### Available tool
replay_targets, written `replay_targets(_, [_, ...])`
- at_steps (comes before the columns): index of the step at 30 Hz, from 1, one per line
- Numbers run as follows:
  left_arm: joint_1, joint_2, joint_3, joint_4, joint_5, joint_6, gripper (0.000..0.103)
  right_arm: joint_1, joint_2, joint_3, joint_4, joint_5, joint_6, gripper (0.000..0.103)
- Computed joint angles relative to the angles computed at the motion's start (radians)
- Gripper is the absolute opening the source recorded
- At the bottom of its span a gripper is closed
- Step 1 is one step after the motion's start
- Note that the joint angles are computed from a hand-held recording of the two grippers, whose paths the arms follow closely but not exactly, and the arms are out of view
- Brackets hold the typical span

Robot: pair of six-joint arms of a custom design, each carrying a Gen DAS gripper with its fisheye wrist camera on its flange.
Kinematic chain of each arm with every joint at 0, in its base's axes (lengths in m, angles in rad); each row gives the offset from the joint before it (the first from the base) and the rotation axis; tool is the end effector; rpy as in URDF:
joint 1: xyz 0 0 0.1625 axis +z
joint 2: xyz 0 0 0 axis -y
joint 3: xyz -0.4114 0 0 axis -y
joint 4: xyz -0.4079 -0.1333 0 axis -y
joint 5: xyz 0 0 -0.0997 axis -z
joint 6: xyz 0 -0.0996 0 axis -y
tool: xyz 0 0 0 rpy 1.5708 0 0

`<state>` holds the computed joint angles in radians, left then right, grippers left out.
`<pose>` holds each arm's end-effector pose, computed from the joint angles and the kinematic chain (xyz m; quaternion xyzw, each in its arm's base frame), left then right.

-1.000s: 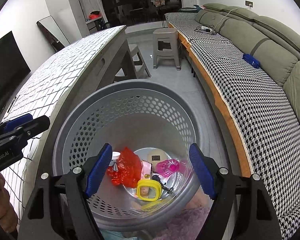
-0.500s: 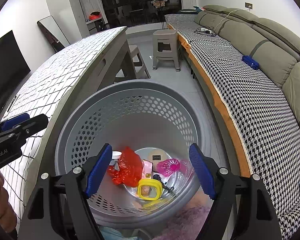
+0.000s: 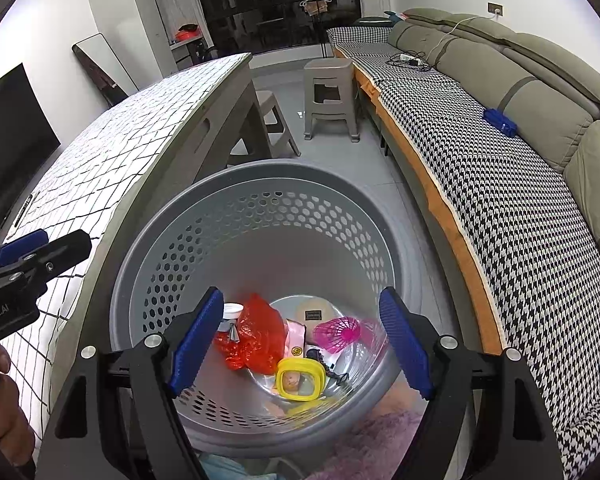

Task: Collect trash

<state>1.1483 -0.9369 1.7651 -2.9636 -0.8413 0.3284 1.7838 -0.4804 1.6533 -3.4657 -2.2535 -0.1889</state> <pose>-0.0817 -0.6687 0.1841 0.2366 0.8712 -0.2761 0.3300 0.2060 -0.6192 -0.0155 0.0601 -0.8874 0.3366 0.3091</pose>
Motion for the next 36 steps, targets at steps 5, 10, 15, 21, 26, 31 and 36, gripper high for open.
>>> replay_targets(5, [-0.001,0.0,0.004,-0.01,0.005,0.006,0.088,0.001,0.0,0.0,-0.001,-0.001,0.0,0.077])
replay_targets(10, [-0.003,-0.003,0.008,-0.015,0.008,0.008,0.092,0.0,-0.001,0.0,0.001,0.0,0.002,0.077])
replay_targets(15, [-0.002,-0.003,0.007,-0.014,0.011,0.008,0.094,-0.001,-0.002,0.002,0.001,0.001,0.003,0.077])
replay_targets(21, [-0.003,-0.004,0.009,-0.013,0.013,0.007,0.095,0.0,-0.001,0.0,0.002,-0.001,0.004,0.077])
replay_targets(26, [-0.004,-0.003,0.009,-0.008,0.022,0.004,0.096,-0.001,-0.002,0.0,0.004,0.0,0.005,0.077])
replay_targets(31, [-0.005,0.0,0.008,-0.008,0.032,0.004,0.097,0.0,-0.003,0.001,0.002,-0.002,0.006,0.077])
replay_targets(36, [-0.007,0.007,0.003,-0.013,0.047,0.0,0.097,0.0,-0.005,0.004,-0.001,-0.002,0.006,0.077])
